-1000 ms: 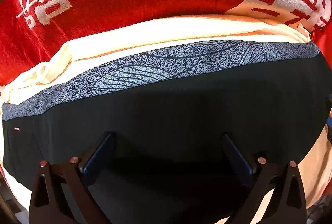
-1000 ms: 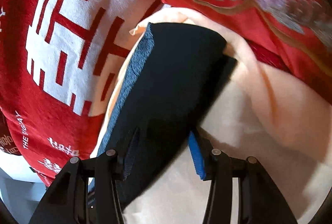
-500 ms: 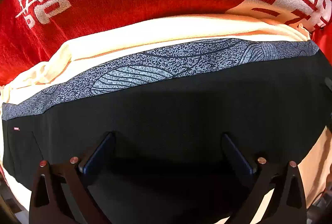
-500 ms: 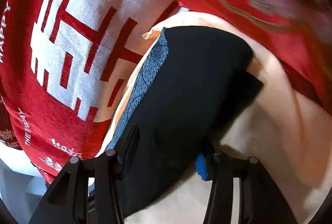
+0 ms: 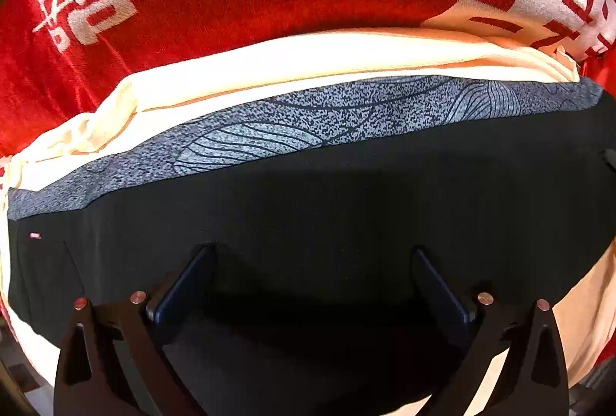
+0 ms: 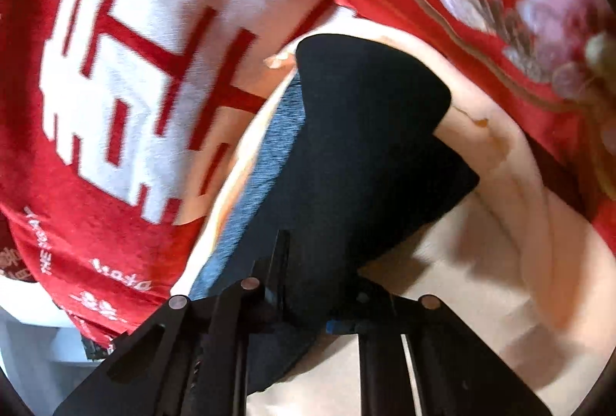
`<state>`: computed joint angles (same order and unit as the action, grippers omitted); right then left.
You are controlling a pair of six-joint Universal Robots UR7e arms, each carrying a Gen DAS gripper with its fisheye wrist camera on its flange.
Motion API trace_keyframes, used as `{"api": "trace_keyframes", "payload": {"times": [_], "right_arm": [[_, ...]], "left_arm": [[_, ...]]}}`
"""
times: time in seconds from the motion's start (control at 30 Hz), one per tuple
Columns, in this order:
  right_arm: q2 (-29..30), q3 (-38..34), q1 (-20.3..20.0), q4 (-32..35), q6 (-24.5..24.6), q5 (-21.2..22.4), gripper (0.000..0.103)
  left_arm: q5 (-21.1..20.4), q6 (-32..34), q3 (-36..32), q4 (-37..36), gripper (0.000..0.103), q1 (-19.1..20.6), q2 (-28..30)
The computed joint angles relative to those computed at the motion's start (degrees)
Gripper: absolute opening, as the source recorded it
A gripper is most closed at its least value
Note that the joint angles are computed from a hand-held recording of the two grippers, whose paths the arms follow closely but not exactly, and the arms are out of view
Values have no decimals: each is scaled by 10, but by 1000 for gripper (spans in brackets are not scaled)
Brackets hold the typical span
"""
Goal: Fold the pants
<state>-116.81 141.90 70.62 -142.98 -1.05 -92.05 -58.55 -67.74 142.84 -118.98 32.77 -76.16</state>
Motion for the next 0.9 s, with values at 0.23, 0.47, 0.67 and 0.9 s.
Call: {"api": "trace_keyframes", "payload": {"times": [0.23, 0.47, 0.67, 0.9], "right_arm": [[-18, -6, 45, 23, -7, -22, 15], [7, -15, 123, 13, -9, -81, 15], [56, -22, 231, -19, -17, -175, 15], [133, -37, 372, -29, -3, -296, 15]], "left_arm": [[-23, 3, 0, -77, 82, -51, -15], [-62, 42, 0, -210, 83, -59, 119], [-54, 51, 7, -213, 83, -78, 124], [-69, 77, 26, -213, 83, -79, 80]]}}
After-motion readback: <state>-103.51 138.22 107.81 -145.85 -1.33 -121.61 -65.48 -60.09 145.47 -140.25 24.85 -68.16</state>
